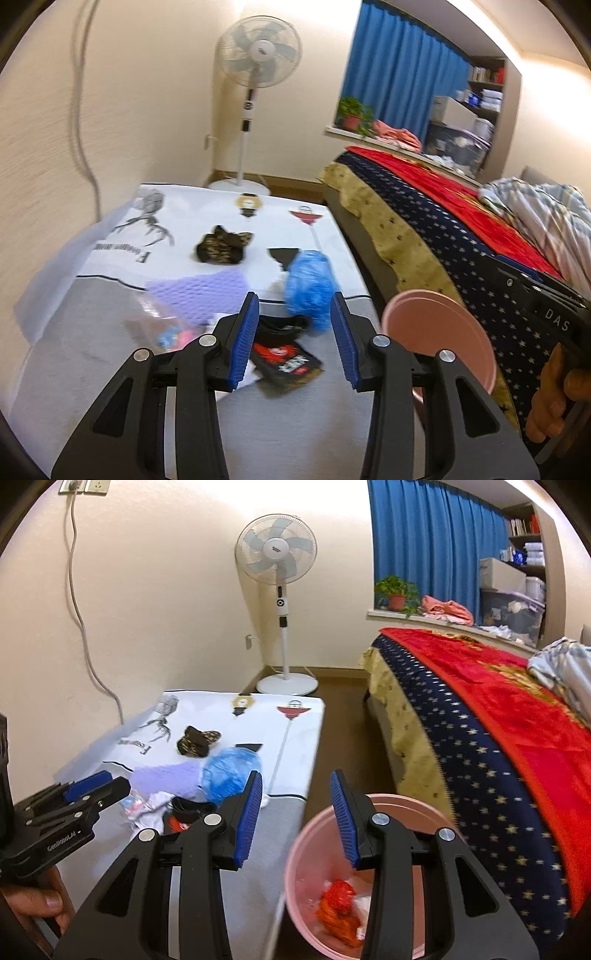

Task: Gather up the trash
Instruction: 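Move both open tools back toward the remaining trash on the table, then grasp the clear plastic bag with the left tool while the right tool grasps the blue plastic bag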

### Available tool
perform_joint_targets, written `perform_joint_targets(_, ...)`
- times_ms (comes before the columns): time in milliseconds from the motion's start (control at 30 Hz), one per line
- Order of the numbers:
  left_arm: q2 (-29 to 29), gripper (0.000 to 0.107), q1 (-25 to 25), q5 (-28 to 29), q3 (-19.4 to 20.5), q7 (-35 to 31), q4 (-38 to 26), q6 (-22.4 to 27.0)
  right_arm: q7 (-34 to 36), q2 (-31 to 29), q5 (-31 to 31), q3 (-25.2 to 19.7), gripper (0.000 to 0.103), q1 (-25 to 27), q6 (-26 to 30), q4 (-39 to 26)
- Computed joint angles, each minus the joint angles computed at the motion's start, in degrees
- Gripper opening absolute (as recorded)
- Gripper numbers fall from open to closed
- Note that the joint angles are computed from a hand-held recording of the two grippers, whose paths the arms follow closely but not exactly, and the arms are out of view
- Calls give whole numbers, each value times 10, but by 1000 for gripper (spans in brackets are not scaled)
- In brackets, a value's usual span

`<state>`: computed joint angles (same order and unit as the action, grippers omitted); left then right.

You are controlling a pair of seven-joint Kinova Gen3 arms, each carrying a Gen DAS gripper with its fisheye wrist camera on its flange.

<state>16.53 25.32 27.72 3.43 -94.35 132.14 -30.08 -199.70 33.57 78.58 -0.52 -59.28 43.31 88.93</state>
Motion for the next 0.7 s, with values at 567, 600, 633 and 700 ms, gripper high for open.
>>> perform_joint_targets(567, 43, 40, -8, 99, -42, -35, -1, -35, 100, 103, -96, 39, 40, 35, -127, -127)
perform_joint_targets(600, 48, 40, -12, 108, -45, -35, -4, -32, 117, 109, -111, 37, 40, 40, -133, -136)
perform_joint_targets(633, 50, 40, -12, 116, -46, -37, -6, -30, 133, 115, -124, 36, 40, 44, -139, -145)
perform_joint_targets(700, 57, 41, -22, 123, -49, -34, -13, -15, 164, 128, -151, 34, 47, 51, -144, -164)
